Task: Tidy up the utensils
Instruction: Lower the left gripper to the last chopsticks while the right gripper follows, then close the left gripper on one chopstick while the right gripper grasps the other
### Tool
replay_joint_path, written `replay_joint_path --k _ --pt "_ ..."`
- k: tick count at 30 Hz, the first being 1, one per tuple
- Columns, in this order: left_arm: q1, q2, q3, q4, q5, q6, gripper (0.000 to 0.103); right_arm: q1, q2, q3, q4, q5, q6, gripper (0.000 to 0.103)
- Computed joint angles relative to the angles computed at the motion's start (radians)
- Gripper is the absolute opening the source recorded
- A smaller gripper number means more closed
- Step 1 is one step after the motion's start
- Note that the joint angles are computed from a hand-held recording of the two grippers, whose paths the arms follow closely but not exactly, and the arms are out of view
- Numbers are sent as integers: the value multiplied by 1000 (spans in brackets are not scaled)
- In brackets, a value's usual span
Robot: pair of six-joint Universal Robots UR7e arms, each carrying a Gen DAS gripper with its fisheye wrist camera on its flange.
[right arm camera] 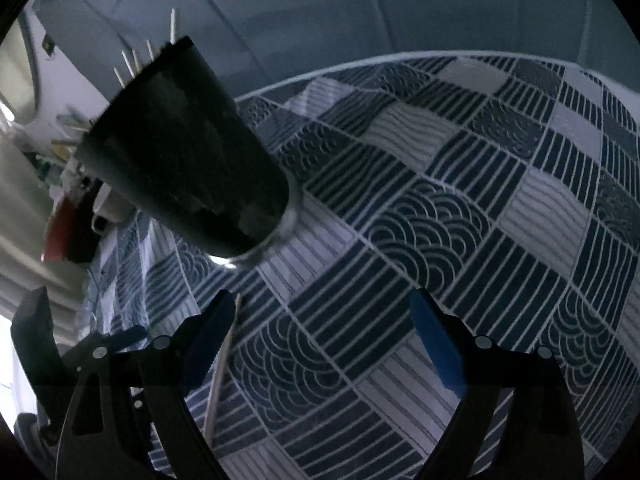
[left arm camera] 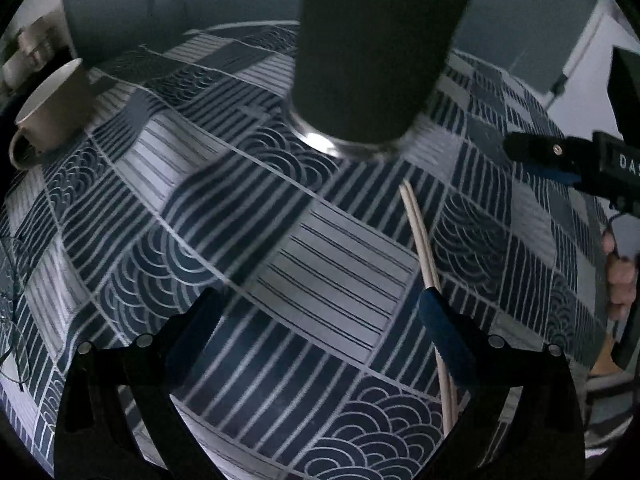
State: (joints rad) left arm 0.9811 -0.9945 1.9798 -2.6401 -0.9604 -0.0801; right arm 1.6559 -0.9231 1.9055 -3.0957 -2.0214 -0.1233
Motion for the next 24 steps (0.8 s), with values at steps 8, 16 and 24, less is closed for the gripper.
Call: replay_joint_path --k 8,16,24 --pt "-17 33 -42 94 21 15 97 -4 2 5 31 -15 -7 85" --pt "-28 52 -56 123 51 11 99 -1 16 -8 66 -17 -18 85" --pt "-38 84 -94 195 106 -65 99 3 30 -21 92 -19 -19 85"
